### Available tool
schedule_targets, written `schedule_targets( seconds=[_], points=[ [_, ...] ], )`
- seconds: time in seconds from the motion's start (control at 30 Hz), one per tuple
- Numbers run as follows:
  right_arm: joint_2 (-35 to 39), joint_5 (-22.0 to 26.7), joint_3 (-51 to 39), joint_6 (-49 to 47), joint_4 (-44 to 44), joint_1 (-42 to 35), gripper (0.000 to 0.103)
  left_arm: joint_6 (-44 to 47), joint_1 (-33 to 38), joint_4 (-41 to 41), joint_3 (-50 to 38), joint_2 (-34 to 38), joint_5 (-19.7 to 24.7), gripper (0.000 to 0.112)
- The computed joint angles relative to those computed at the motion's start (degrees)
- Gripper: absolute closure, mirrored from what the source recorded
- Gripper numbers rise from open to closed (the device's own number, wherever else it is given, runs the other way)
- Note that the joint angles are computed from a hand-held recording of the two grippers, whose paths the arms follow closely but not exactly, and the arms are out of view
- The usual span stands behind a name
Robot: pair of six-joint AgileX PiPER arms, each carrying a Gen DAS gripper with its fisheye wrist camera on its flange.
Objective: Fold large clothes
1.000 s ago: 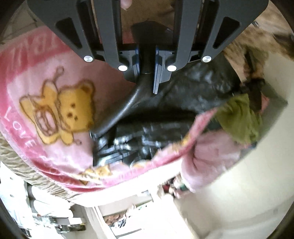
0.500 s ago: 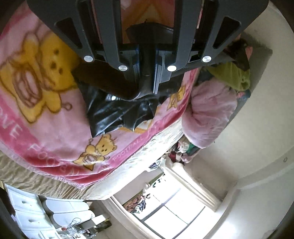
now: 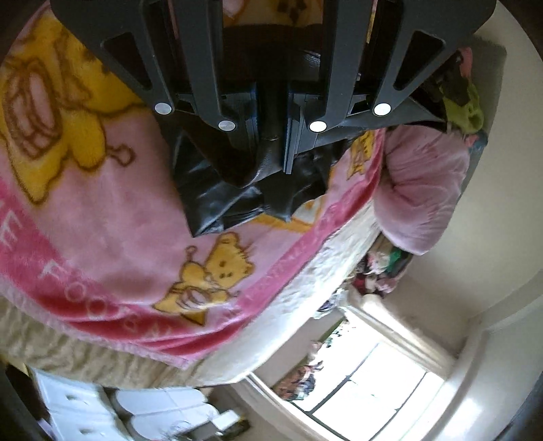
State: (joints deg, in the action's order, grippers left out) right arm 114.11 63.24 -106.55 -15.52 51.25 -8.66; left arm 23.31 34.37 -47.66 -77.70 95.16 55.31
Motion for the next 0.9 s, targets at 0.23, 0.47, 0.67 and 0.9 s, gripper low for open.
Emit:
schedule_targets(
  seconds=[0.23,0.47,0.67,0.9],
  points=[
    [4.1,-5.0,-0.3,4.5,-5.5,2.8,0.09,-1.6,-1.2,1.6,-2.5,5.6,-1.7,0.094],
    [0.4,-14.4,7.5,-3.5,-2.9,3.3,0.043,9.7,1.6,-9.1,4.0,2.2,-5.5,0.055],
    [-3.5,-22.2,11.5,-11.0,-4.8,4.5,0.034,12.5,1.7,-6.4,8.4,-4.1,-13.8,0.05],
    [6.1,-18.1,-3.5,1.7,-27.2,11.4,0.034,6.0,-6.7,8.3,4.2,2.0,-17.5,0.049]
  ],
)
